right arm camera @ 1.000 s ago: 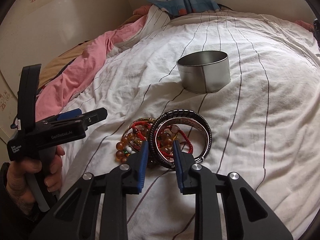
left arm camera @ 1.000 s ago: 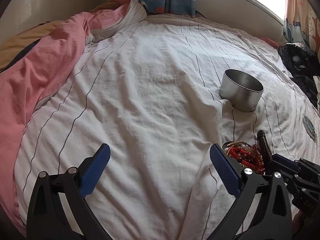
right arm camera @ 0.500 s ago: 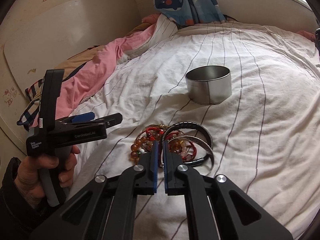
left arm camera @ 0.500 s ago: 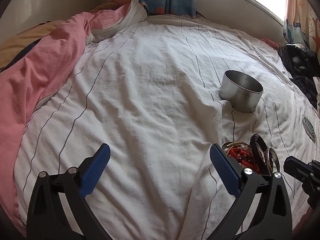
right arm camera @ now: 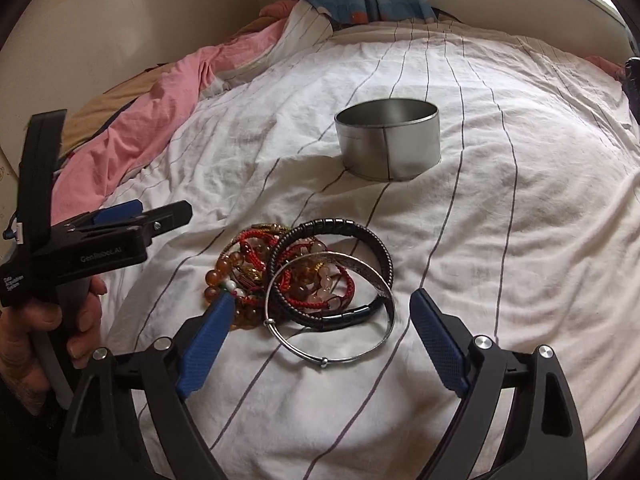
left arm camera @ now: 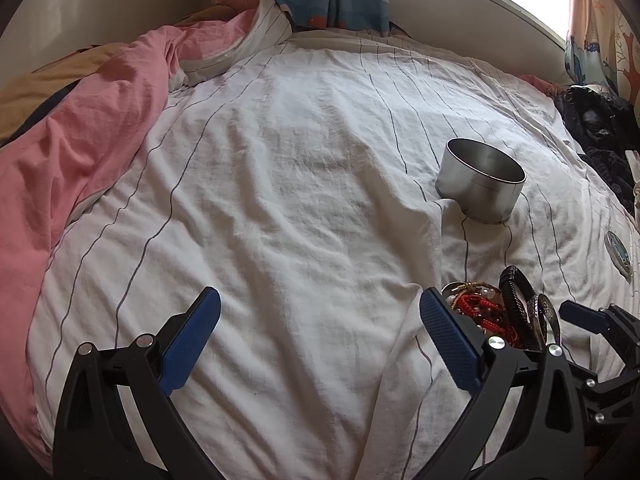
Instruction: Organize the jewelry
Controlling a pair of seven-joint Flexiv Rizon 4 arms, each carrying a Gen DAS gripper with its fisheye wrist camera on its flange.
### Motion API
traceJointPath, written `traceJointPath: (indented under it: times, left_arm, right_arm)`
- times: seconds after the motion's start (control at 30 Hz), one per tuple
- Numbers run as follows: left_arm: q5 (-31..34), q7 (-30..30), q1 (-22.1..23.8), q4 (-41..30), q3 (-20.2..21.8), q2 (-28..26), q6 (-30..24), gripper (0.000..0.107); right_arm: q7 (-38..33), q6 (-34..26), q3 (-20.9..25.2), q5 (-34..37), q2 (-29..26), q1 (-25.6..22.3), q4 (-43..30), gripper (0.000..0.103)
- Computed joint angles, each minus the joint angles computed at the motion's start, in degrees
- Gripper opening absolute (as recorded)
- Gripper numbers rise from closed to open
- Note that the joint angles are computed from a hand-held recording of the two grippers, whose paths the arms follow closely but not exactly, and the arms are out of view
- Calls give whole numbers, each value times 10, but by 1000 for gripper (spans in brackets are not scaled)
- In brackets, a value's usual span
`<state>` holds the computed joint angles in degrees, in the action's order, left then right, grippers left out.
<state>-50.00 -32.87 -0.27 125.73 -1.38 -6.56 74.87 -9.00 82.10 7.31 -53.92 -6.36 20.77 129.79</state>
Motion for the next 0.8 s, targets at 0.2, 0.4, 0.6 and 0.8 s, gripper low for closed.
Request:
traceJointPath:
  times: [0.2, 0.4, 0.6, 0.8]
  left_arm:
    - [-11, 15, -5, 3, -4, 1, 12, 96]
    - [-29, 43, -11, 10, -11, 5, 34, 96]
    - [-93, 108, -26, 17, -18, 11, 51, 96]
    - [-180, 182, -48, 17, -23, 15, 58, 96]
  right_arm:
    - [158, 55, -35, -186, 20, -29, 22, 67]
    - [271, 45, -12, -300, 37, -82, 22, 67]
    - [279, 28, 1, -293, 32, -90, 29, 67]
    - [290, 27, 1, -302, 30, -91, 26, 67]
